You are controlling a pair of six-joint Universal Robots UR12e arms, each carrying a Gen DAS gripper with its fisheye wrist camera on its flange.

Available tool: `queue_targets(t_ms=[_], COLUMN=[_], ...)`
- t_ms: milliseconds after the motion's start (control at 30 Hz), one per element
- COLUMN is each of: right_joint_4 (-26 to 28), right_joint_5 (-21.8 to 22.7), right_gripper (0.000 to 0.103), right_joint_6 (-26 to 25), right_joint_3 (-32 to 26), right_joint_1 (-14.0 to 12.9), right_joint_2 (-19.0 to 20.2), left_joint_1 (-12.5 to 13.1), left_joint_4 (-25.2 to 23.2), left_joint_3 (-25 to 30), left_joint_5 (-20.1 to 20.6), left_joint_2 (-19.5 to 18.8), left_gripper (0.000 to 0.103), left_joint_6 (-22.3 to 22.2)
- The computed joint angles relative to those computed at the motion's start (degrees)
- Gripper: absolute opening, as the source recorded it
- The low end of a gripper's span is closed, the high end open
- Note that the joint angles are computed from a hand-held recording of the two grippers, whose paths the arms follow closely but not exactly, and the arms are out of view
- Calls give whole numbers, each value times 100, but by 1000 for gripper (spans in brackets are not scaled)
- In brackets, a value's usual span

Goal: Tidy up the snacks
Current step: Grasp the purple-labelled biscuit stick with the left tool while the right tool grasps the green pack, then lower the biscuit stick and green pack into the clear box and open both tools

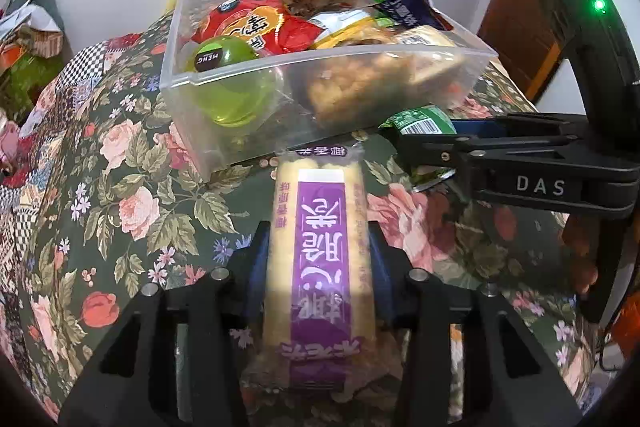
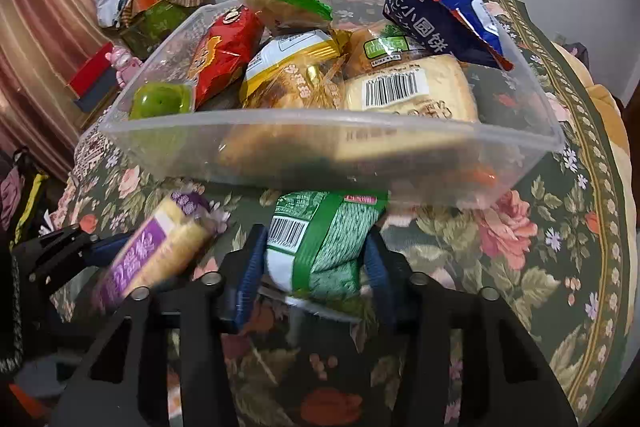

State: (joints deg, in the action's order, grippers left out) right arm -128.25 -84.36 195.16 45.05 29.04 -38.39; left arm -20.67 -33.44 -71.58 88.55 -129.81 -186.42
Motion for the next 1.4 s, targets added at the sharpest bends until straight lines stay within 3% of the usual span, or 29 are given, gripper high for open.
queue_targets(t_ms=[267, 633, 933, 1133, 1400], right_joint_4=[-472, -1269, -1510, -1276, -873], right_joint_5=[-65, -298, -455, -486, -344], right_gripper=[39, 39, 39, 39, 39], right_joint_6=[-10, 54, 92, 105, 168], right_joint_3=[686, 847, 548, 79, -588], right_joint_1=[-38, -32, -71, -99, -134], right_joint_2=[-418, -625, -452, -178, 232], left_joint_1=[-45, -60, -26, -2, 128], left_joint_4=[137, 588, 536, 426, 224], left_joint_3=[-109, 233, 900, 1449, 1959], left_joint_5=[-15, 116, 113, 285, 448], left_joint_2=[152, 144, -178, -500, -823], left_gripper=[45, 45, 45, 45, 45], left_joint_6=[125, -3, -9, -107, -616])
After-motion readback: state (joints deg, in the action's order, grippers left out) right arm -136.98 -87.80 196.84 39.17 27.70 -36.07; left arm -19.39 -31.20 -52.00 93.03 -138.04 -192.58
